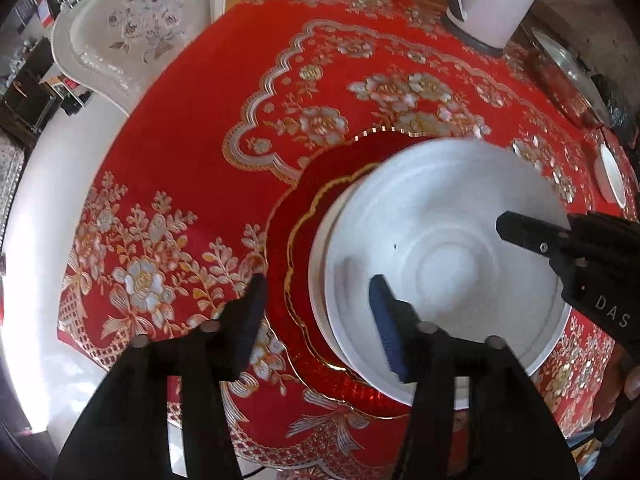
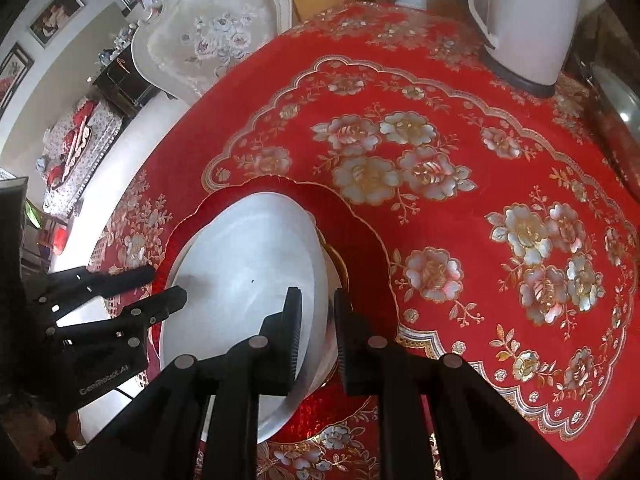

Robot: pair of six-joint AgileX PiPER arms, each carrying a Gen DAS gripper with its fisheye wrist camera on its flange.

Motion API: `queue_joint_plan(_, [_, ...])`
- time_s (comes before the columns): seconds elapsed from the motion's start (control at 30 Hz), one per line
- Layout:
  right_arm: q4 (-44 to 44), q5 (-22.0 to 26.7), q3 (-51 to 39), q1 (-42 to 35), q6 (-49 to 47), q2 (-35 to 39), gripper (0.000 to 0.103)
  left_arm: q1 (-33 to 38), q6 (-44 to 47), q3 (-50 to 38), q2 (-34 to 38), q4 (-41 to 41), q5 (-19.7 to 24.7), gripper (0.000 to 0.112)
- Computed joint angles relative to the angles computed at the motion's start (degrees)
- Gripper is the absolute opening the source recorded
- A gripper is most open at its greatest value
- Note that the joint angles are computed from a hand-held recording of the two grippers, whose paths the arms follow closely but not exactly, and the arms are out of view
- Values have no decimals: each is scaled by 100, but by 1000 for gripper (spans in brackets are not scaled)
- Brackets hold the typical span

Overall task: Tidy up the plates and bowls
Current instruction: 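Open the right gripper and withdraw it from the stack, then reach the right gripper to the small white plate beside the pot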

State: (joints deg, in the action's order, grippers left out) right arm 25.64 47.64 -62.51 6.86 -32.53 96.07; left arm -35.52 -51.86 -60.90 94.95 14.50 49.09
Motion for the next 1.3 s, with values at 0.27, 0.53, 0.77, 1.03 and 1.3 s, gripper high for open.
queue_joint_plan(0.27, [409,-167,128,-233,-344,-245,15,-94,-276,-228,-41,293,191,54])
queue_joint_plan(0.53, [983,38,68,-623,-702,-310,15,-162,-170,-659,97,345,352,54])
queue_joint_plan(0.77, [1185,184,117,-1139,-1016,-496,15,-357,30,-1308,450,338,495,54])
queue_joint_plan(1.03, [1338,361,63,-1792,-1255,-460,15,-637,291,-2161,980,287,732,54])
queue_joint_plan(1.3, [1319,628,-41,-2755,-1512,-404,15,-970,688,-3573,1826,176,1109,54])
